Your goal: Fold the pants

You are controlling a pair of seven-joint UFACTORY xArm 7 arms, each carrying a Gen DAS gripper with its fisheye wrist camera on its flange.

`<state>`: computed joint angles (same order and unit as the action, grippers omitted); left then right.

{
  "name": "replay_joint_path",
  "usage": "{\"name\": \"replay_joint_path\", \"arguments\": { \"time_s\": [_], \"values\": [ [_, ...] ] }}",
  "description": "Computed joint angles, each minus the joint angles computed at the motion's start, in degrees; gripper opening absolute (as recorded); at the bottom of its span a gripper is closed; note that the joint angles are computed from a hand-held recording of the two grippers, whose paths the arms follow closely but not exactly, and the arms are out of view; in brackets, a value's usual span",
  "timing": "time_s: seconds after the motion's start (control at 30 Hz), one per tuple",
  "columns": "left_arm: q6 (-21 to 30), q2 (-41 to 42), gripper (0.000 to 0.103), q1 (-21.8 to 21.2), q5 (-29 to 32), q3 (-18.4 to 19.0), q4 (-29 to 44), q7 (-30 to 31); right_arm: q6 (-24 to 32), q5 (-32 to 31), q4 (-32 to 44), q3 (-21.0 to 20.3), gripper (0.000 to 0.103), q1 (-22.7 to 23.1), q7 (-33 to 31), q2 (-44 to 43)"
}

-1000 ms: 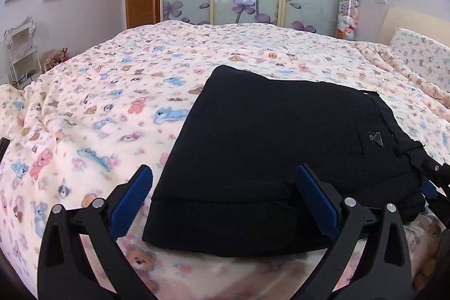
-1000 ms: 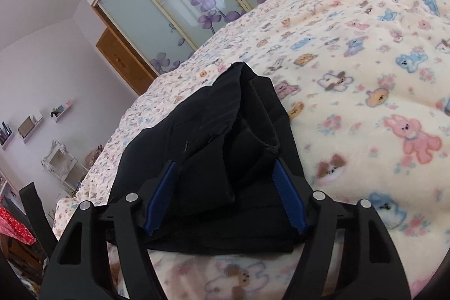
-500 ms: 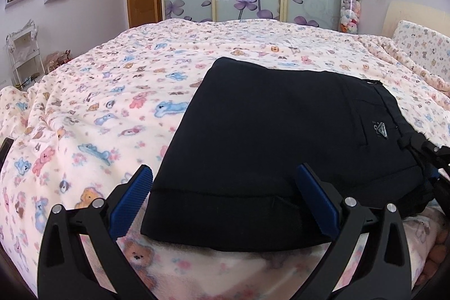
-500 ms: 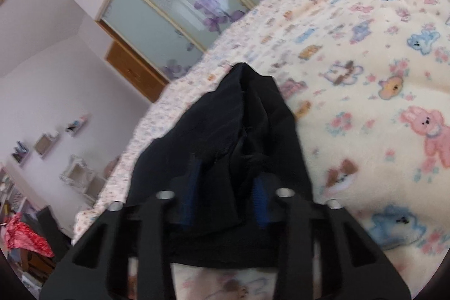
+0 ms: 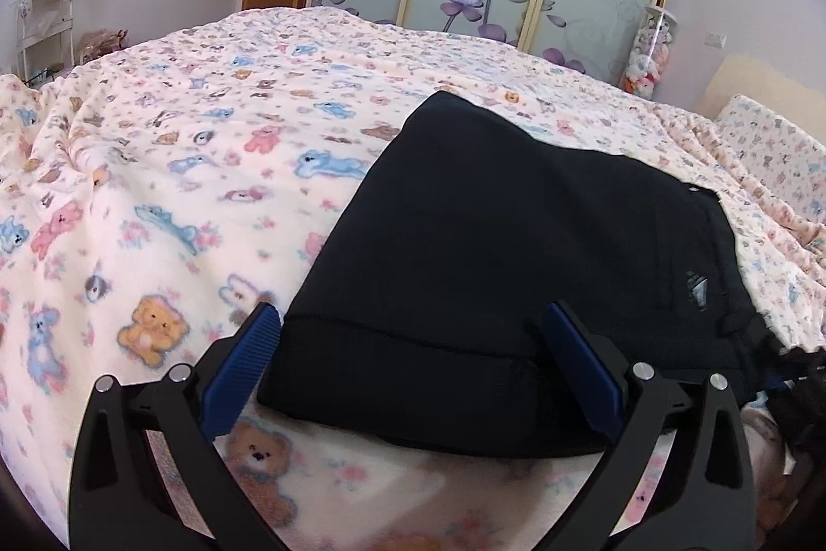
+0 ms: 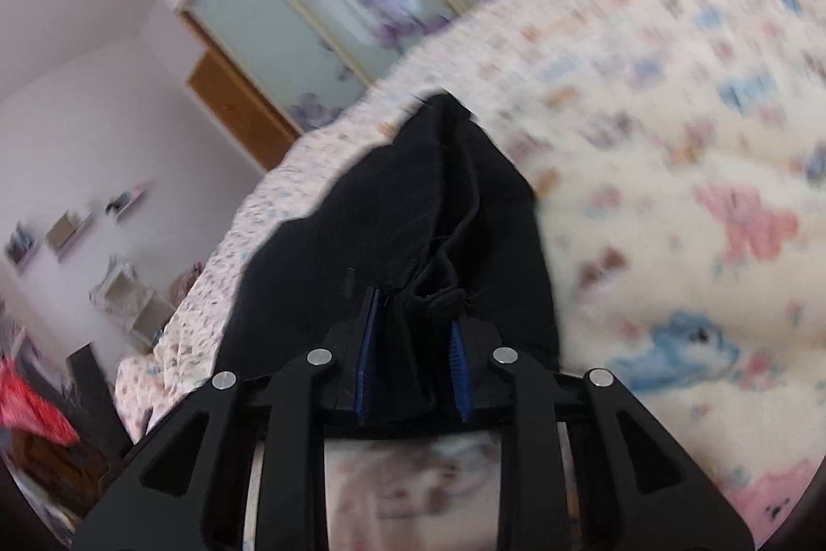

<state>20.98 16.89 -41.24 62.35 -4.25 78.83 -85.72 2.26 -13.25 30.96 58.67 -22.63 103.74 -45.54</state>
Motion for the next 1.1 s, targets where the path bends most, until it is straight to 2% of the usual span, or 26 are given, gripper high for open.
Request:
{"name": "replay_joint_path", "arguments": {
  "time_s": [0.13, 0.17, 0.23, 0.3, 0.4, 0.43, 0.5, 0.63, 0.73, 0.77, 0.87, 0.93, 1.03, 1.1],
  "values": [
    [-3.35, -2.18, 0.101, 0.86, 1.53, 0.35, -2.61, -3.08, 4.85, -1.09, 1.27, -3.17, 0.038, 3.71, -2.6, 1.02],
    [-4.33, -2.81, 0.101, 0.96, 3.03, 0.67, -3.29, -4.95, 7.29, -2.37, 1.66, -3.87, 0.044, 4.71, -1.66, 0.33],
    [-6.28, -3.65, 0.101, 1.08, 8.05, 1.41, -3.84, -10.27, 15.88, -3.08, 3.04, -3.32, 0.053, 5.4, -1.72, -5.28],
    [-7.02, -3.87, 0.101, 1.8, 11.74, 0.96, -3.58, -13.69, 18.22, -6.61, 4.4, -3.82, 0.055, 4.74, -2.34, -7.59],
    [-5.84, -2.38, 0.101, 2.57, 11.33, -0.79, -0.98, -10.63, 12.25, -10.8, 7.94, -6.5, 0.056, 3.1, -10.23, 0.25],
    [-5.19, -1.54, 0.101, 2.33, 11.33, -1.08, 0.38, -9.04, 10.77, -11.76, 9.62, -6.75, 0.059, 2.43, -12.51, 3.44],
    [-2.75, 0.28, 0.101, 1.44, 9.92, -1.63, 3.25, -4.24, 8.62, -13.71, 13.15, -6.55, 0.062, 0.46, -16.6, 9.71],
    [1.64, 3.86, 0.101, -0.73, 4.66, -2.19, 8.21, 8.0, 7.65, -15.73, 17.62, -3.38, 0.07, -4.5, -18.26, 18.86],
    [4.09, 6.6, 0.101, -1.83, -1.04, -2.68, 11.05, 17.68, 12.69, -16.45, 17.89, -3.81, 0.068, -3.45, -17.75, 23.75],
    [5.04, 7.42, 0.101, -2.14, -2.98, -2.81, 11.84, 20.33, 12.34, -17.26, 17.33, -3.86, 0.061, -3.62, -16.74, 24.36],
    [5.85, 8.29, 0.101, -4.01, -4.75, -1.33, 12.45, 22.92, 8.13, -19.08, 14.02, -5.08, 0.055, -3.34, -11.74, 22.86],
    [5.03, 7.97, 0.101, -4.96, -5.32, 0.21, 11.73, 22.71, 9.34, -19.18, 14.13, -6.87, 0.056, -0.97, -10.75, 21.48],
    [2.63, 7.71, 0.101, -4.68, -7.76, 1.16, 10.76, 23.33, -0.36, -21.52, 12.61, -6.0, 0.065, -5.07, -5.33, 16.72],
    [1.83, 7.52, 0.101, -4.79, -8.94, 1.65, 10.47, 24.02, -3.43, -20.72, 13.97, -5.02, 0.072, -7.58, -6.6, 18.41]
  ]
}}
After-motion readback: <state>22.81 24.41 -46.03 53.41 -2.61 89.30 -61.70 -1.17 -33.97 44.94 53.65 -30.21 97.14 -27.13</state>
